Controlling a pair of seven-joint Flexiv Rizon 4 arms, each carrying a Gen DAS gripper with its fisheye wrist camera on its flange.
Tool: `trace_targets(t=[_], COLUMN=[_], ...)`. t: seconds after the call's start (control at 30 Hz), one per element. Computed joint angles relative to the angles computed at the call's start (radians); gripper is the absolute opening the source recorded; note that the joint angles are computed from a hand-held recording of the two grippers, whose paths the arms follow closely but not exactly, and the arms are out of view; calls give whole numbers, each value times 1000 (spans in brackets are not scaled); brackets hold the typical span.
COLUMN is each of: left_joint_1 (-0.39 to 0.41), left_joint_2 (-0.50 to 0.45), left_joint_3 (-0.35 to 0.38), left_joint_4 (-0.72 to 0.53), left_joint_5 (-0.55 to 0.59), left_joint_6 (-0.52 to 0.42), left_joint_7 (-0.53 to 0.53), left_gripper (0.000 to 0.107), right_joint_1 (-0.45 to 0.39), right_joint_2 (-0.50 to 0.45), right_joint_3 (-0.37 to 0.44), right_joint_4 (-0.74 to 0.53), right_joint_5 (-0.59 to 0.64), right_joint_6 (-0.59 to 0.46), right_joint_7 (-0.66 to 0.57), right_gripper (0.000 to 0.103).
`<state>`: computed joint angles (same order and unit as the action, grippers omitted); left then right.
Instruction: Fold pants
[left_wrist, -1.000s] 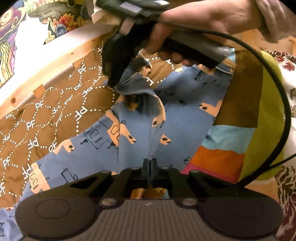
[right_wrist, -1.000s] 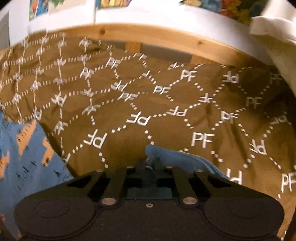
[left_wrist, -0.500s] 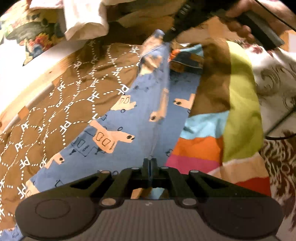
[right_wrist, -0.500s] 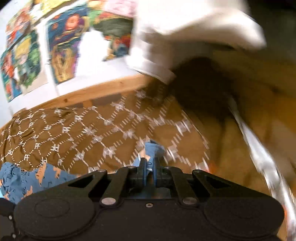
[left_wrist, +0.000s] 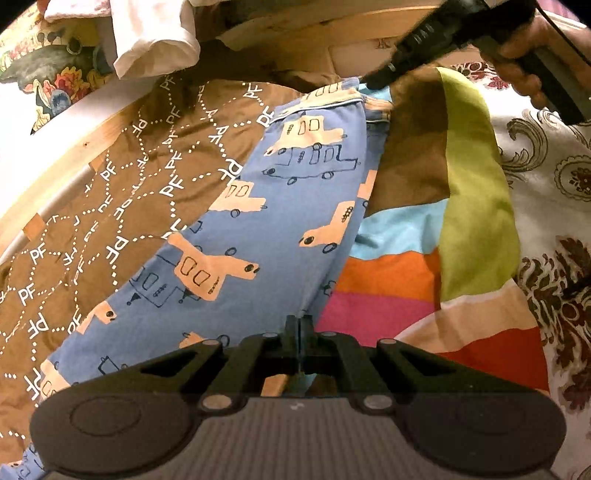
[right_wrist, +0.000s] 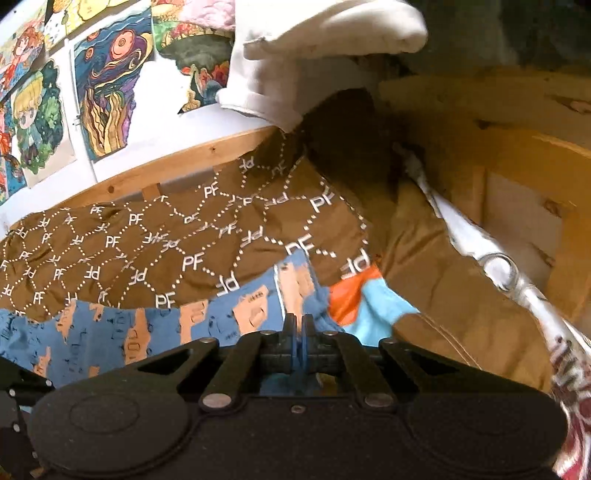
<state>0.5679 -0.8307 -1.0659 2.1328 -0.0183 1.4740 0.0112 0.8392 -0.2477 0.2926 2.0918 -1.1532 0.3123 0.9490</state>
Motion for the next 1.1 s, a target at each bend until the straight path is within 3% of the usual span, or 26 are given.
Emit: trace_targets(t=[0.07,0.17,0.3,0.47,0.57,0.7,0.83,0.93,1.03,1.1], left_joint_1=[-6,-11,-12,-7,-4,6,29,-1,-40,-44], left_joint_2=[3,4,3,1,-3,-5,14,40,65,83], left_joint_3=[6,8,10,6,4,-6,-23,13,50,52], left_joint_4=[-1,-3,-2,3,5,4,-12,-24,-33,-43], left_joint_5=[-2,-5,-3,4,9,10,-26,-52,-96,-132], left_joint_6=[1,4,7,16,23,11,-79,-99,-110,-146], left_joint_7=[-5,-12,-14,-21,-27,-39,-33,-5,1,9], left_gripper=[0,0,0,0,0,1,0,0,1,6], right_joint_1=[-18,-31,-46,-82,-92,-72,-48,-39,-50,-46], right_joint_2=[1,19,38,36,29,23,34,32,10,10], right_joint_3=[3,-4,-11,-18,-23,-19,0,14,11,6], right_joint_4=[20,60,76,67,58,37,17,6,5,10], right_joint_5=[21,-11,-79,-83,-82,-109,-85,-29,55,78], right_joint_6=[59,110,97,116,118,55,0,3,51,45], right_joint_7=[12,111,98,28,-27,-129,-232,-297,-333,-327], right_gripper=[3,20,39,36,6,6,6,6,10,19])
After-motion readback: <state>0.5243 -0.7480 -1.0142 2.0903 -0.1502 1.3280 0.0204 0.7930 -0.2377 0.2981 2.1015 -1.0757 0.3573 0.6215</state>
